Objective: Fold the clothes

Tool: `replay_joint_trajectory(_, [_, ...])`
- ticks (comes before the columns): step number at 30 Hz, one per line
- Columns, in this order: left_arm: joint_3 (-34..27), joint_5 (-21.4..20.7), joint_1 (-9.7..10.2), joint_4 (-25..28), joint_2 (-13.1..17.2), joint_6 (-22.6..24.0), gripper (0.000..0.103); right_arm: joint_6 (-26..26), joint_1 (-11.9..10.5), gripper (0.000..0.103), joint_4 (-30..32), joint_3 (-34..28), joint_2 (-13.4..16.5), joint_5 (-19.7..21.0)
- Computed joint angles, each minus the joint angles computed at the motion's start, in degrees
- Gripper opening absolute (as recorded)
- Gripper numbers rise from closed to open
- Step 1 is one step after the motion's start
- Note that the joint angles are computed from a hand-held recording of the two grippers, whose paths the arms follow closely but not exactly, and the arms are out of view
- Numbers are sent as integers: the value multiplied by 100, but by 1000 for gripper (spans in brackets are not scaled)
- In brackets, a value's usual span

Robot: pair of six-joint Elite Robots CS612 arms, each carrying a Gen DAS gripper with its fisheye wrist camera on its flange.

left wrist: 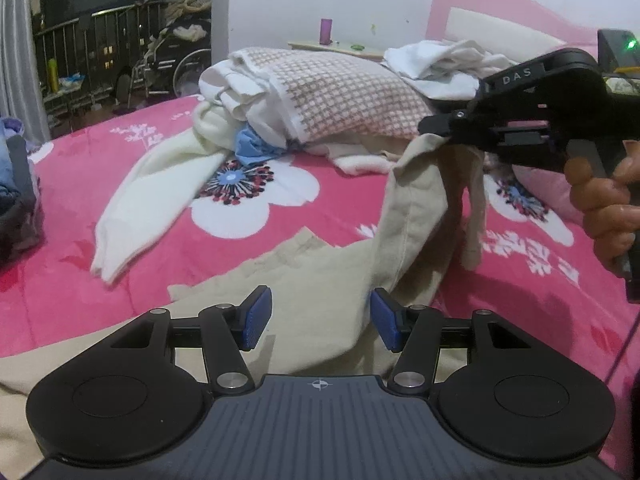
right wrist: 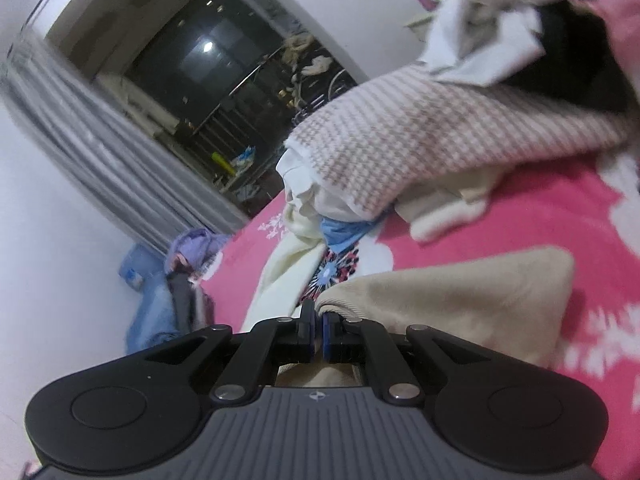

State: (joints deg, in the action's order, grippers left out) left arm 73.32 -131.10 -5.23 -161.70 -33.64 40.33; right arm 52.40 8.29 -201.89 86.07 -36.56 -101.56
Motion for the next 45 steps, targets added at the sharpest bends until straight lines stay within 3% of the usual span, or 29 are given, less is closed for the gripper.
replay_joint_trajectory(8, [-835, -592, 5, 1216, 364, -193, 54, -685, -154, 4, 489, -907, 360, 134])
replay_joint_trajectory(10, [-1070, -496, -16, 1218, 497, -454, 44, -813, -222, 4, 591, -1231, 512, 286])
replay_joint_trajectory(14, [-1681, -60, -68, 1181, 831, -1218, 20, -853, -421, 6, 1129, -1875, 824, 916])
replay_joint_trajectory(16, [-2039, 213, -94, 1183, 1030, -1566, 17, -517, -635, 8, 1728, -2101, 930, 1715])
replay_joint_trajectory(18, [-2332, 454, -115, 1126, 1215, -1807, 17, 32, -783, 15, 1973, -2109, 954, 2180])
replay_joint_trajectory(21, [-2750, 523, -119, 1099, 1489, -2221, 17, 101, -838, 19, 1407, -1648, 797, 2141])
replay_joint_trajectory(23, [-2896, 645, -140, 979, 1593, -2479, 17, 39, -813, 28, 897, -1197, 621, 1940])
replay_joint_trajectory(24, [-2993, 632, -142, 1008, 1650, -2597, 17, -6, -793, 40, 635, -947, 525, 1825])
replay_joint_trajectory(27, [-3350, 564, -135, 1178, 1843, -3110, 17, 35, -777, 41, 55, -211, 236, 1713])
replay_joint_trajectory(29, [-3570, 526, -124, 1289, 1956, -3468, 22, 37, -772, 41, 151, 155, 64, 2014])
replay_joint_trajectory(31, [-3770, 424, -99, 1378, 2053, -3801, 29, -160, -745, 41, 672, 354, -60, 2581])
replay_joint_trajectory(34, [-3833, 264, -64, 1304, 2074, -4030, 36, -940, -627, 42, 1702, 293, -90, 3300])
replay_joint_trajectory(37, [-3629, 171, -48, 1045, 1950, -4008, 39, -1771, -407, 47, 2740, -10, -55, 3064])
replay_joint_trajectory(39, [-3405, 90, -31, 863, 1818, -3874, 41, -2026, -310, 58, 2888, -181, -4, 2863])
replay_joint_trajectory(44, [-2728, -53, -7, 636, 1414, -3366, 45, -2635, -146, 55, 3508, -562, 44, 2548])
replay_joint_trajectory(45, [-2593, -83, -5, 604, 1337, -3278, 46, -2714, -129, 47, 3540, -576, 41, 2539])
